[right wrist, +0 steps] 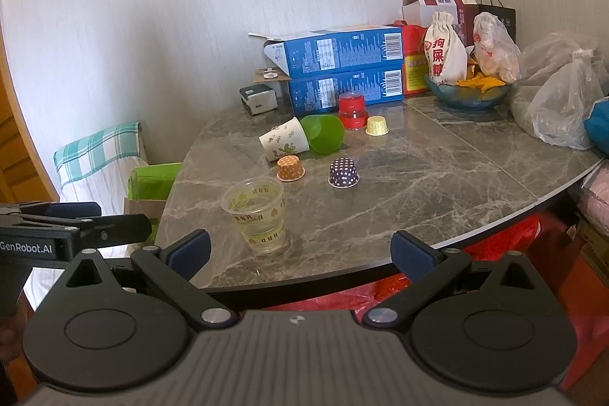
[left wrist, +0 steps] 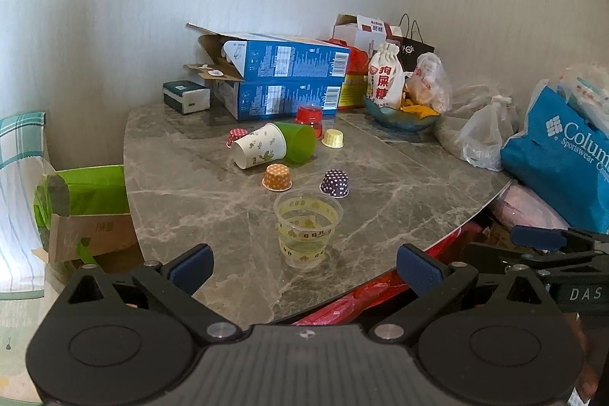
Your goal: Flip cup upright
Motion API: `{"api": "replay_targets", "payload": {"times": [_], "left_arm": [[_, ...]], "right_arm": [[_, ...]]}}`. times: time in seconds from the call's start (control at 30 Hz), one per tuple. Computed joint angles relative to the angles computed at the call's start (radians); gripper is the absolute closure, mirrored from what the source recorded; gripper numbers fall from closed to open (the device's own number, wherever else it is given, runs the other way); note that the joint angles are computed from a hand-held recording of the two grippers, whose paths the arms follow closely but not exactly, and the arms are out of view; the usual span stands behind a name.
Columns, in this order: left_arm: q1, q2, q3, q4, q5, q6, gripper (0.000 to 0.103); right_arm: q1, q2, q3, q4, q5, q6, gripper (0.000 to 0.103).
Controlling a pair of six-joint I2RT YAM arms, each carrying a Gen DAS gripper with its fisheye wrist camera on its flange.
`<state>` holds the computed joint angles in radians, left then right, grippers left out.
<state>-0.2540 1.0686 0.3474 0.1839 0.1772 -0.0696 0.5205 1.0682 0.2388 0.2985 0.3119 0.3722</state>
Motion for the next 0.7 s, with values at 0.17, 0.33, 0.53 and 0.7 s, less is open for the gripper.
{"api": "replay_targets", "payload": {"times": [0.17, 0.33, 0.53, 0.7], "left_arm": [[0.003, 0.004, -0.003, 0.011, 0.002, 0.001, 0.000], [0.003, 0.001, -0.006, 0.013, 0.003, 0.001, 0.000], [-0.011, 0.008, -0.008, 0.034, -0.013, -0.004, 0.000], [-0.010, 0.023, -0.005, 0.041, -0.013, -0.005, 0.000]], "right_arm": [[0.000, -0.004, 0.000, -0.004, 0.002, -0.001, 0.001], [-0.002, -0.009, -0.001, -0.008, -0.001, -0.002, 0.001], [-0.006, -0.006, 0.002, -0.010, -0.004, -0.007, 0.001], [-0.008, 0.001, 0.006, -0.008, -0.008, -0.006, 0.001]]}}
